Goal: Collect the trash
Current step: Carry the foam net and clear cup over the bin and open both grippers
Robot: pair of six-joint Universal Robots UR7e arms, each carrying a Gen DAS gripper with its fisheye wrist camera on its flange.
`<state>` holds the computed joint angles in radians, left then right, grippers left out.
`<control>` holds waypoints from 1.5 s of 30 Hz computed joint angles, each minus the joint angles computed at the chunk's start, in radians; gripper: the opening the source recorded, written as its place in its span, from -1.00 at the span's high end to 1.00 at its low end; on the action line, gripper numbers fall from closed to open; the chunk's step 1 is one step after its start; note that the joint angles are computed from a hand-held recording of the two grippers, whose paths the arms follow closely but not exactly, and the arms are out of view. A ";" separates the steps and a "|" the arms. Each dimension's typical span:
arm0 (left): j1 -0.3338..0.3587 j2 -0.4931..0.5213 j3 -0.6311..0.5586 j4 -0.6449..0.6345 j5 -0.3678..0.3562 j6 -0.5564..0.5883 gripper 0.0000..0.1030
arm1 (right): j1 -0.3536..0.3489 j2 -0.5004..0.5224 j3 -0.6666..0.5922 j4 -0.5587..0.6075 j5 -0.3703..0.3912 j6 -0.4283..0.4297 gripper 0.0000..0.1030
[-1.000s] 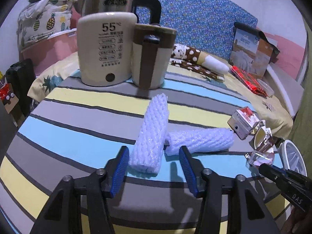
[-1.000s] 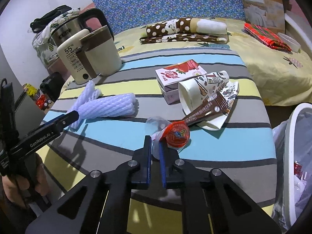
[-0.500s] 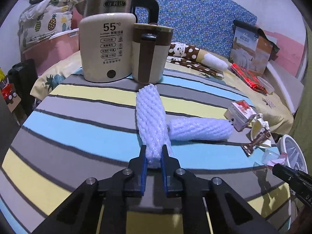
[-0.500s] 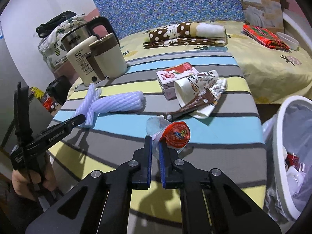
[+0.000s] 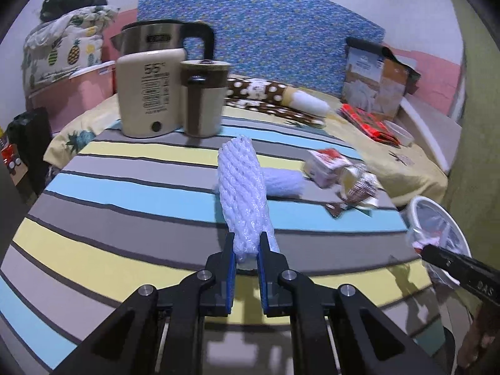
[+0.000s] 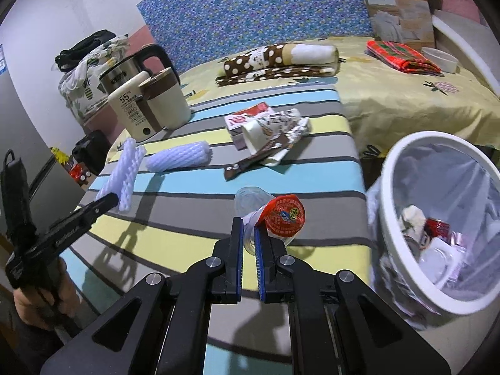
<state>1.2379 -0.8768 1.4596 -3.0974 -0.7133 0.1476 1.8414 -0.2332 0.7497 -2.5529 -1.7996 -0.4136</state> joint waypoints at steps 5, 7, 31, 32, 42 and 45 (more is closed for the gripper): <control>-0.025 -0.003 0.033 0.012 -0.026 -0.001 0.76 | -0.005 -0.047 0.078 -0.061 -0.008 -0.005 0.82; -0.036 -0.002 0.045 0.014 -0.039 0.002 0.76 | -0.008 -0.064 0.106 -0.080 -0.012 -0.003 0.82; -0.113 0.059 0.026 0.096 -0.144 0.019 0.76 | -0.050 -0.171 0.257 -0.244 -0.041 0.037 0.82; -0.114 0.065 0.020 0.103 -0.150 0.022 0.76 | -0.053 -0.174 0.259 -0.249 -0.042 0.039 0.82; -0.131 0.155 -0.092 0.172 -0.227 0.059 0.76 | -0.082 -0.200 0.283 -0.291 -0.077 0.072 0.82; -0.133 0.185 -0.136 0.197 -0.252 0.070 0.76 | -0.090 -0.204 0.282 -0.297 -0.090 0.084 0.82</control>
